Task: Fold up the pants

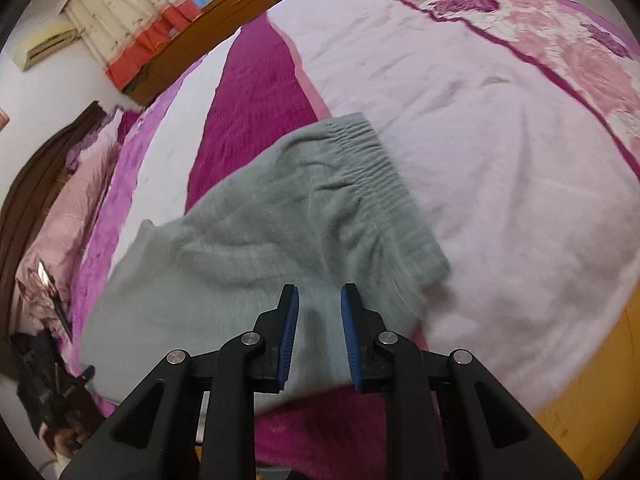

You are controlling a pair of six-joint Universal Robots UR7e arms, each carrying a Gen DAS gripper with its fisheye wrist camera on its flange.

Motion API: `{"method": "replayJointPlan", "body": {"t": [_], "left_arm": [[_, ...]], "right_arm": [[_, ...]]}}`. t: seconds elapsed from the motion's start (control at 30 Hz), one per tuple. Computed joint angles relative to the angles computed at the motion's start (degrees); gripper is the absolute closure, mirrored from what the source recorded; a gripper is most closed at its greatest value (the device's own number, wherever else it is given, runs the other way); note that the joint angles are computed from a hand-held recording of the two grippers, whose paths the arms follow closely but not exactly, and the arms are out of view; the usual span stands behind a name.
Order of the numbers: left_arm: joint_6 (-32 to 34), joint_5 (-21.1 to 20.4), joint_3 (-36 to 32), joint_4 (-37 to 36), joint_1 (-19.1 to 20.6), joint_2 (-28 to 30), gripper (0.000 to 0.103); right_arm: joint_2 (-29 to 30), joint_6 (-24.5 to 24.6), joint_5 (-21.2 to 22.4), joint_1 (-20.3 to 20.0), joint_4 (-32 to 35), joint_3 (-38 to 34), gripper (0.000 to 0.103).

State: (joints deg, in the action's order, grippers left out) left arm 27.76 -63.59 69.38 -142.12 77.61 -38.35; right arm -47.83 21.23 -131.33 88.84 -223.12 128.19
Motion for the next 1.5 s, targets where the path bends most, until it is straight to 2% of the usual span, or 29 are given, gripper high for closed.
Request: {"method": "replayJointPlan", "body": {"t": [0.1,0.17,0.23,0.33,0.4,0.47,0.53,0.67,0.93,1.07,1.23,1.4,1.47,1.5], "left_arm": [[-0.54,1.10,2.13,-0.08,-0.45,-1.51,0.078],[-2.09,1.53,3.66,1.25,-0.89,-2.85,0.078],[-3.84,-1.28,4.61,4.88,-0.95,-4.40,0.078],[-3.80,-5.71,7.05,8.49,-1.24,-6.66,0.078],[-2.94,-6.81,9.03,8.98,-1.78,-7.75,0.078],[-1.44,-8.51,10.83,10.03,-2.43,-8.62,0.078],[0.76,-9.25,12.47,10.52,-3.28,-9.19,0.078],[5.91,-7.93,16.02,9.49,-5.13,-9.83,0.078],[13.29,-6.71,18.77,10.84,-7.27,-8.91,0.077],[16.52,-7.21,20.40,10.07,-7.89,-9.03,0.077],[18.15,-7.10,20.42,10.15,-8.30,-7.67,0.077],[20.30,-6.11,21.69,9.00,-8.84,-7.27,0.077],[21.14,-5.78,22.47,7.38,-9.06,-7.30,0.077],[21.44,-5.62,22.84,6.42,-9.12,-7.33,0.077]], "right_arm": [[0.57,-0.39,-1.06,3.05,1.63,-0.57,0.080],[0.93,0.82,-0.61,4.96,5.62,-1.85,0.080],[1.15,3.50,2.16,5.39,8.56,-2.29,0.080],[1.99,8.35,13.70,3.45,9.07,-2.36,0.080],[3.01,11.52,21.52,1.46,8.77,-2.63,0.080],[4.07,13.92,24.92,0.48,8.92,-3.31,0.080],[4.88,15.99,25.18,0.26,9.11,-4.09,0.080],[6.05,18.43,23.96,0.23,8.84,-5.03,0.079],[7.11,22.60,24.22,-1.06,10.30,-6.39,0.079],[7.56,22.40,24.34,-1.00,10.91,-6.52,0.079],[8.11,23.19,25.60,-2.01,5.75,-5.77,0.079],[8.22,20.65,25.43,-1.18,2.75,-6.14,0.079],[8.23,18.18,25.01,-0.55,1.46,-6.21,0.095],[8.13,17.50,25.00,-0.39,1.06,-6.14,0.098]]}}
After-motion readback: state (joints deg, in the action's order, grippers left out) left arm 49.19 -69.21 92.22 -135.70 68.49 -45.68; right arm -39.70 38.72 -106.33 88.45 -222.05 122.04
